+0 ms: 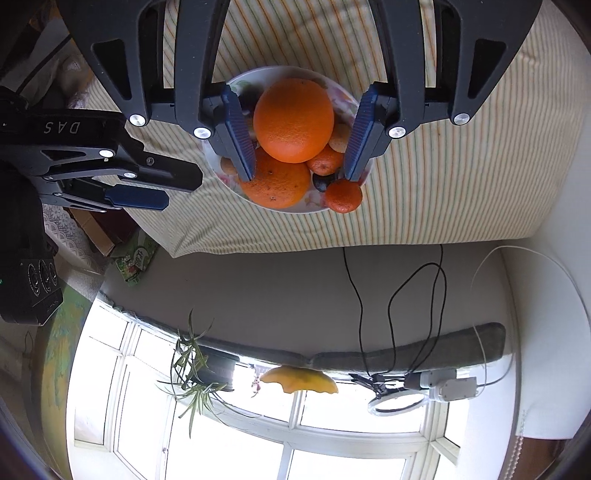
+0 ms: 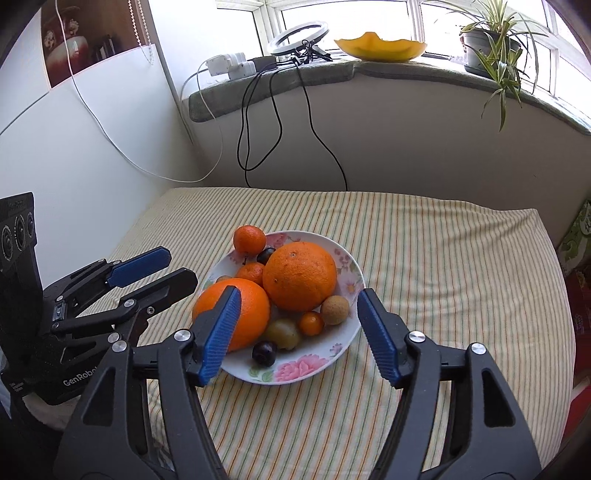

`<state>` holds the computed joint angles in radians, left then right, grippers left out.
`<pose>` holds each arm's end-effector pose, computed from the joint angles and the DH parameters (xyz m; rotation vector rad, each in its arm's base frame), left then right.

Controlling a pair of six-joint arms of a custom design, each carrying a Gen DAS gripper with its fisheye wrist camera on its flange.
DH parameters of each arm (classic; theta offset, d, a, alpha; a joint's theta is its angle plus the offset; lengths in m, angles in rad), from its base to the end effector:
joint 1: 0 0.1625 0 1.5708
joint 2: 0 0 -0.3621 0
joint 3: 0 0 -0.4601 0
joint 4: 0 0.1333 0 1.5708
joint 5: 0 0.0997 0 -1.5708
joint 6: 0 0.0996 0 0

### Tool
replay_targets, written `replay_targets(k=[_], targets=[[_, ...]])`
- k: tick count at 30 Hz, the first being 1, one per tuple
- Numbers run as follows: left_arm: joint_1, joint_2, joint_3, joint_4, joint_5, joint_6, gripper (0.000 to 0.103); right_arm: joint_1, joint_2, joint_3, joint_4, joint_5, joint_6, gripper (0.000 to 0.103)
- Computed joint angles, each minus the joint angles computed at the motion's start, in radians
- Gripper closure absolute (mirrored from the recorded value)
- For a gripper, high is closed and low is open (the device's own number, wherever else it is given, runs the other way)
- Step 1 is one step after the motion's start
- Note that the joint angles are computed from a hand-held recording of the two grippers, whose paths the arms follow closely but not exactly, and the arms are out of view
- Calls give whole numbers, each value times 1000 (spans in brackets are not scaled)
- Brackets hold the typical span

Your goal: Organize fruits

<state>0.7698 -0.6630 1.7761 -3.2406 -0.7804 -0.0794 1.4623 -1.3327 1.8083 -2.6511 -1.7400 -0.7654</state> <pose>-0.2962 -0.5714 -0.0342 0.5906 2.3909 -1.0669 0.0474 -0.6412 0.2796 0.7917 -2.5414 0.6565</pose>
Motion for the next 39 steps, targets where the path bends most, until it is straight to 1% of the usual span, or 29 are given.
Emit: replay_targets(k=[1,3,5,7,10,12,14,16,19,22,25,32,39], targets=[[-4,-7,10,-2,6,-6,43,-1,-7,10,-12,3,-6,29],[-16,-15,27,-12,34,-12,38,0,-19,29,-42,3,-20,24],[-30,-21,42,-19,69,-21,26,-1,-33,48,-68,5,-30,20],[-42,-33,62,-21,89,-35,22,-5,-50,69,-91,14,-33,16],[-61,-48,89,-18,116,-52,22,-11,-78,107,-144,24,-50,11],[-72,-57,106,-18,130,-71,22,-15,-97,142,-214,26,-67,5],[-84,-62,121,-14,148,-90,22,-21,-116,177,-280,38,-89,1],[-95,-63,135,-21,162,-103,22,-24,-130,209,-345,41,-112,0],[-106,-70,154,-27,163,-125,22,-23,-146,246,-414,30,-141,0],[-114,-71,161,-10,178,-144,22,-25,-160,261,-415,28,-144,0],[-123,-70,169,-3,201,-160,22,-32,-175,269,-395,37,-119,0],[-128,-76,178,12,209,-182,22,-50,-195,281,-377,49,-82,0],[-131,-75,179,13,208,-184,22,-51,-194,288,-384,36,-84,0]])
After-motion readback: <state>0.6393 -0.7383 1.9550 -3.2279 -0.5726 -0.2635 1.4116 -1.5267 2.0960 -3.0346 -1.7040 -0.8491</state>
